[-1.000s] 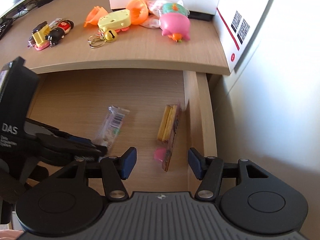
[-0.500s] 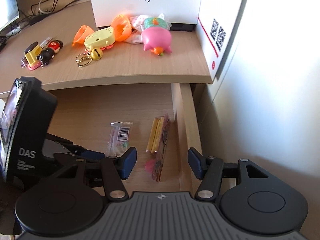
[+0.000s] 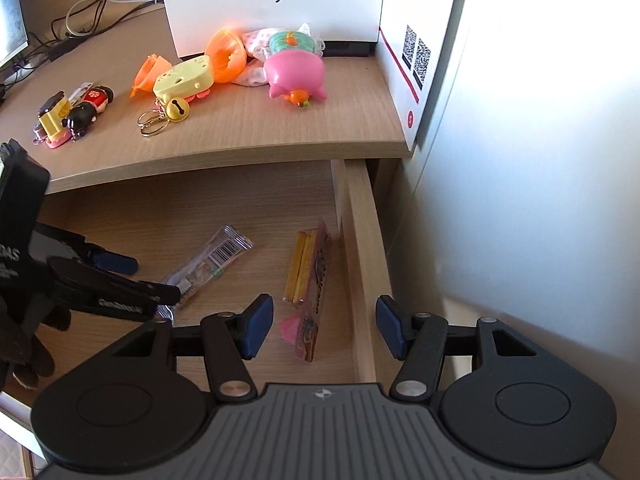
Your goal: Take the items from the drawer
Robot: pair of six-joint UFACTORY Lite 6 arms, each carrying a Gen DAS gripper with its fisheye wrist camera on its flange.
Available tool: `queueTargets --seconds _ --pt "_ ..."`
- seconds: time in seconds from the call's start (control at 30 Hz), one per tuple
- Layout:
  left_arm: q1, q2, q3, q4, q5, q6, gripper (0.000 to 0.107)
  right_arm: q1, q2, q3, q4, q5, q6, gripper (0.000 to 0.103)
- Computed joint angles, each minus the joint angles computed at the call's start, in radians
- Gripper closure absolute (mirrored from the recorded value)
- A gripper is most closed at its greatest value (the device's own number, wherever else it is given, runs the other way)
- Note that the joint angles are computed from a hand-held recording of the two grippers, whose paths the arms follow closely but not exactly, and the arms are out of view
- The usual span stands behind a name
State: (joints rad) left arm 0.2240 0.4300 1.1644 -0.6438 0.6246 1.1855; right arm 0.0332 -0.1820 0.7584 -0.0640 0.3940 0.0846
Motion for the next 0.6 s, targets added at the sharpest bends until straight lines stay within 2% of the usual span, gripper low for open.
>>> queueTargets --seconds 0.1,0.27,0.43,0.5,0.53,0.6 --pt "-0.014 -0.023 -0.031 -0.083 -0.007 0.098 0.048 0.002 0.001 0.000 -0.004 -0.003 0.006 0.046" --pt "-0.106 -0.064 -0.118 -0.037 -0.129 0.054 0.048 0.005 0.002 0.001 -0.005 -0.002 0.006 0.046" --pt "-0.122 -0.070 -0.123 -0.009 -0.147 0.010 0.048 0.016 -0.004 -0.009 -0.048 -0.012 0.038 0.046" --pt "-0.140 -0.073 -0.113 0.073 -0.168 -0.083 0.063 0.047 -0.007 -0.018 -0.119 -0.016 0.097 0.046" --pt "-0.145 -0.071 -0.105 0.109 -0.175 -0.127 0.064 0.069 -0.013 -0.027 -0.180 -0.017 0.149 0.046" --pt "-0.118 -0.039 -0.048 0.116 -0.104 -0.157 0.066 0.110 -0.021 -0.035 -0.286 -0.013 0.240 0.046"
